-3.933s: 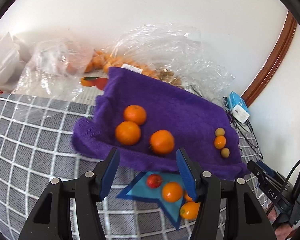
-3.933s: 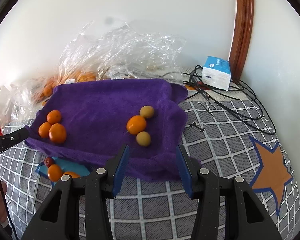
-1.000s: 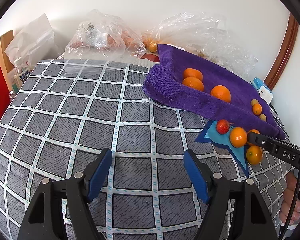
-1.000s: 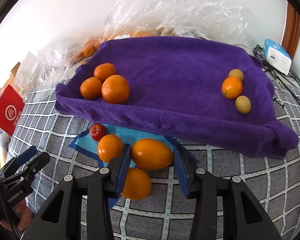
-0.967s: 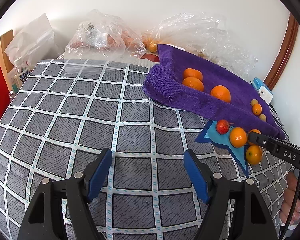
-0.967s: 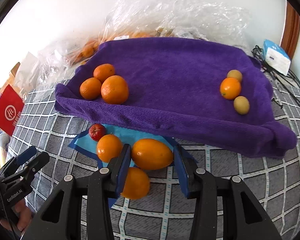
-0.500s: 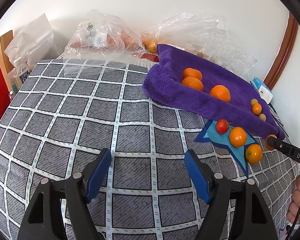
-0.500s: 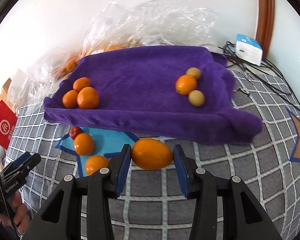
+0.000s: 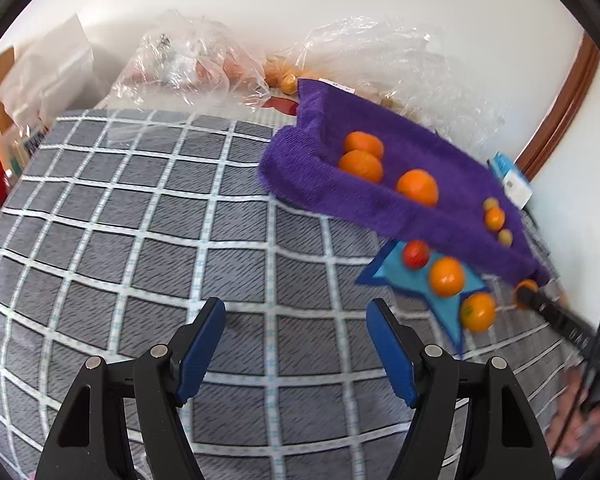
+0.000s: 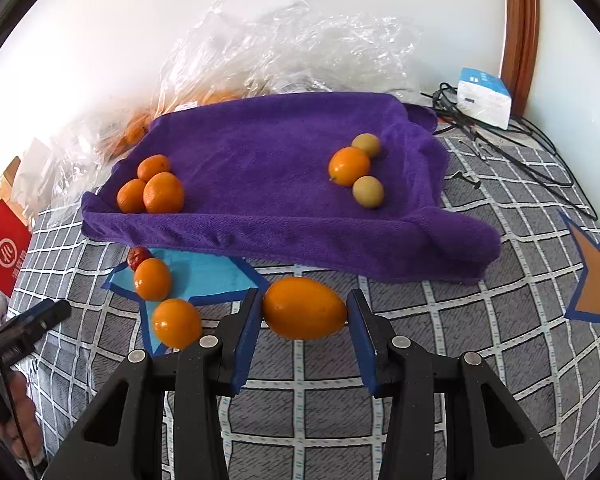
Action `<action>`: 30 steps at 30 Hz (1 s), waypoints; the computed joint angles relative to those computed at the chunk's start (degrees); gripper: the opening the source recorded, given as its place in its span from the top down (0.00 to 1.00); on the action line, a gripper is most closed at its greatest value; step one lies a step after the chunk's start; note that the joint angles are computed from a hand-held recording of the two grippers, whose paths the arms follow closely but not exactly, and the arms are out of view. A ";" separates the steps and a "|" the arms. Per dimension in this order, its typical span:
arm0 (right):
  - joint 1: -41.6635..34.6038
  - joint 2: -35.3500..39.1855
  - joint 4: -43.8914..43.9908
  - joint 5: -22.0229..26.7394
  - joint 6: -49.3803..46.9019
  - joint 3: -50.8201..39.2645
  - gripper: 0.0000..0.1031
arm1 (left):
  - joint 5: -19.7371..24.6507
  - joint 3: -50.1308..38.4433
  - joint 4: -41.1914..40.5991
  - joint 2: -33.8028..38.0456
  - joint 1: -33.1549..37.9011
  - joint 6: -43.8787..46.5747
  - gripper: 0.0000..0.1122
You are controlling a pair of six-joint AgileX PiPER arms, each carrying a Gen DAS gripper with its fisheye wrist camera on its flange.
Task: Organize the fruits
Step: 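Grasp a small red fruit with the left gripper while the right gripper holds the orange fruit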
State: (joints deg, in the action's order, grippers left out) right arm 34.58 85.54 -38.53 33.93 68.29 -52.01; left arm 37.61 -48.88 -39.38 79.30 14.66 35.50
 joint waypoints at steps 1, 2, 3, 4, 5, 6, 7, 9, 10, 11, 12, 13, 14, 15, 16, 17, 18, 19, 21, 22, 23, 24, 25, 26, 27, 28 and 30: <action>0.09 -0.24 -0.62 0.22 0.41 0.18 0.58 | 0.98 -1.20 -0.47 1.00 -0.31 -0.71 0.38; 0.05 -0.59 -1.16 0.16 0.67 0.51 0.58 | 1.27 -2.37 -0.17 1.91 -1.37 -2.21 0.38; -0.06 -0.96 -1.48 -0.06 0.71 0.90 0.58 | 1.10 -3.20 0.32 2.54 -2.48 -3.54 0.39; -0.33 -1.29 -1.44 -0.33 0.30 1.23 0.58 | 0.72 -4.03 1.04 3.17 -3.71 -5.11 0.41; -0.55 -1.55 -1.34 -0.39 -0.18 1.46 0.58 | 0.31 -4.96 2.07 3.86 -5.19 -6.98 0.43; -0.69 -1.80 -1.40 -0.31 -0.47 1.71 0.58 | 0.25 -5.57 2.47 4.24 -6.44 -7.95 0.46; -0.92 -2.09 -1.51 -0.29 -0.74 2.01 0.58 | 0.24 -6.46 2.53 5.01 -7.82 -8.31 0.46; -2.01 -2.98 -0.68 -1.04 -1.96 2.89 0.58 | -0.59 -8.02 4.60 6.34 -10.60 -10.57 0.50; -2.67 -3.48 0.09 -1.43 -2.94 3.31 0.58 | -1.12 -8.67 6.17 6.93 -12.07 -12.09 0.51; -3.17 -3.88 0.53 -1.63 -3.60 3.61 0.58 | -1.49 -9.23 7.54 7.68 -13.39 -12.97 0.56; -3.72 -4.24 1.27 -1.86 -4.32 3.85 0.58 | -1.53 -9.87 8.62 8.65 -14.56 -13.36 0.60; -5.23 -4.83 4.30 -2.85 -7.03 4.11 0.58 | -1.99 -9.89 9.15 8.92 -15.28 -13.66 0.60; -6.48 -5.24 7.03 -4.17 -9.47 4.40 0.58 | -3.62 -9.39 9.85 8.65 -16.23 -14.25 0.60; -8.04 -5.95 10.60 -6.03 -12.92 4.99 0.58 | -3.91 -9.50 10.26 8.70 -16.84 -14.46 0.60; -9.12 -6.49 13.10 -7.28 -15.36 5.44 0.58 | -3.25 -10.19 10.10 9.18 -17.02 -13.99 0.60; -9.68 -6.76 14.02 -7.73 -16.26 5.67 0.58 | -3.16 -10.61 10.03 9.55 -17.38 -13.84 0.60; -9.85 -6.85 13.46 -7.63 -15.91 5.72 0.58 | -3.67 -10.82 10.58 9.80 -17.93 -14.63 0.60; -9.68 -6.81 12.13 -7.40 -14.72 5.74 0.58 | -4.18 -11.10 11.81 10.05 -18.65 -16.19 0.60; -9.03 -6.53 9.38 -6.37 -12.39 5.66 0.58 | -5.32 -11.36 14.86 10.36 -20.18 -19.12 0.60; -8.70 -6.47 8.32 -5.97 -11.60 5.68 0.58 | -5.77 -11.64 16.66 10.53 -21.03 -20.69 0.60; -8.27 -6.52 7.16 -5.53 -10.75 5.79 0.58 | -6.32 -12.00 18.97 10.82 -22.07 -23.16 0.60; -8.03 -6.58 6.61 -5.25 -10.35 5.88 0.58 | -6.85 -12.20 21.14 10.98 -22.95 -25.69 0.60; -7.88 -6.69 6.37 -5.09 -10.23 6.02 0.58 | -7.33 -12.32 23.48 11.06 -23.83 -28.36 0.60; -7.80 -6.80 6.57 -5.08 -10.64 6.19 0.58 | -8.25 -12.20 26.04 11.08 -24.84 -30.94 0.61; -7.78 -6.87 6.77 -5.11 -11.04 6.29 0.58 | -9.23 -12.00 27.62 11.13 -25.53 -32.32 0.69; -7.70 -6.97 6.67 -4.99 -11.07 6.39 0.58 | -9.56 -11.99 29.71 11.30 -26.15 -34.11 0.73; -7.40 -7.20 6.18 -4.48 -10.49 6.47 0.58 | -10.50 -11.52 35.56 11.06 -27.42 -38.87 0.80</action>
State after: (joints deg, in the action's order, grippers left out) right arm 27.18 78.33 -32.35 29.45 57.80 -45.55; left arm 27.11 -60.39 -3.82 90.35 -12.76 -3.37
